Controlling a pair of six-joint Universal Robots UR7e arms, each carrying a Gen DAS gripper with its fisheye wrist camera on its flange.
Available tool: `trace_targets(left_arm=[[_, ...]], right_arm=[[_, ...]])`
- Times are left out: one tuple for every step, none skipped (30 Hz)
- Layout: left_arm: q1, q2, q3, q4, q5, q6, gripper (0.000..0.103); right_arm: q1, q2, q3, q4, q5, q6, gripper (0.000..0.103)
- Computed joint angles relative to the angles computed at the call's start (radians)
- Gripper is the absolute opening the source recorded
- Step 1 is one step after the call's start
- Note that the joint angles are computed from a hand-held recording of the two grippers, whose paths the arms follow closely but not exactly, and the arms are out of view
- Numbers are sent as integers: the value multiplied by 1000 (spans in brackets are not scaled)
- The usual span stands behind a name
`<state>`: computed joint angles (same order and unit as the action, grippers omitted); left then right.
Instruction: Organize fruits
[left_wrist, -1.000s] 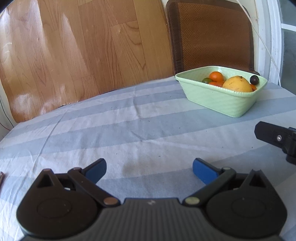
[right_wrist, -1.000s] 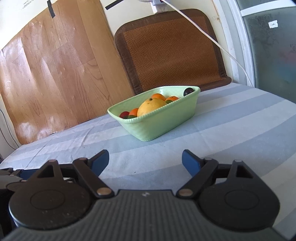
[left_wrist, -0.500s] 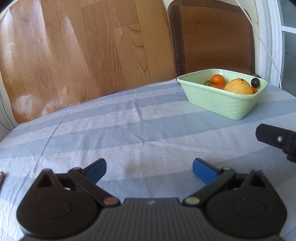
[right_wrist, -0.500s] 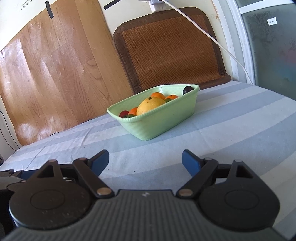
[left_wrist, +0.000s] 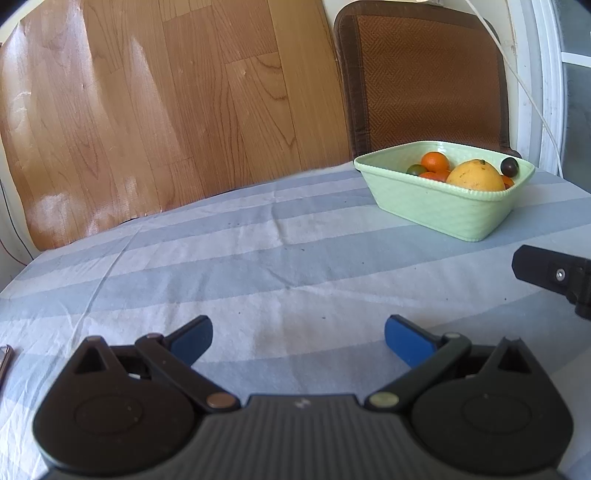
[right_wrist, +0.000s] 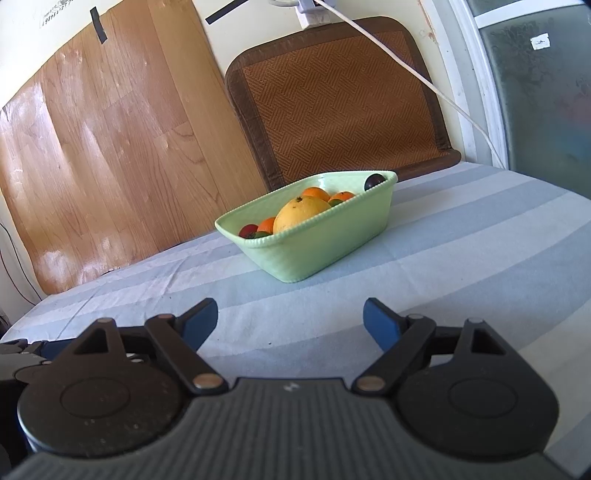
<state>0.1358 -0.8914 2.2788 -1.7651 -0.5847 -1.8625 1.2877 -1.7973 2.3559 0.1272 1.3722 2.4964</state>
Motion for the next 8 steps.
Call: trace_targets(left_arm=[[0, 1, -1, 2, 0, -1, 103], [-1, 2, -1, 2, 1, -2, 103], [-3, 3, 1, -1, 3, -1, 103], [-6, 3, 4, -4, 7, -2, 103], [-8, 3, 4, -3, 9, -3, 103], [-9, 6, 0, 4, 8, -6, 103], [-9, 5, 3, -5, 9, 3, 103], [-10, 2, 8, -18, 11, 12, 103]], right_arm=[[0, 0, 0, -1, 0, 0, 88], [0, 0, 0, -1, 0, 0, 88], [0, 0, 0, -1, 0, 0, 88], [0, 0, 0, 0, 0, 0, 88], [0, 0, 0, 0, 0, 0, 88], [0, 0, 0, 0, 0, 0, 88], [0, 0, 1, 0, 1, 0, 88], [0, 0, 1, 0, 1, 0, 88]])
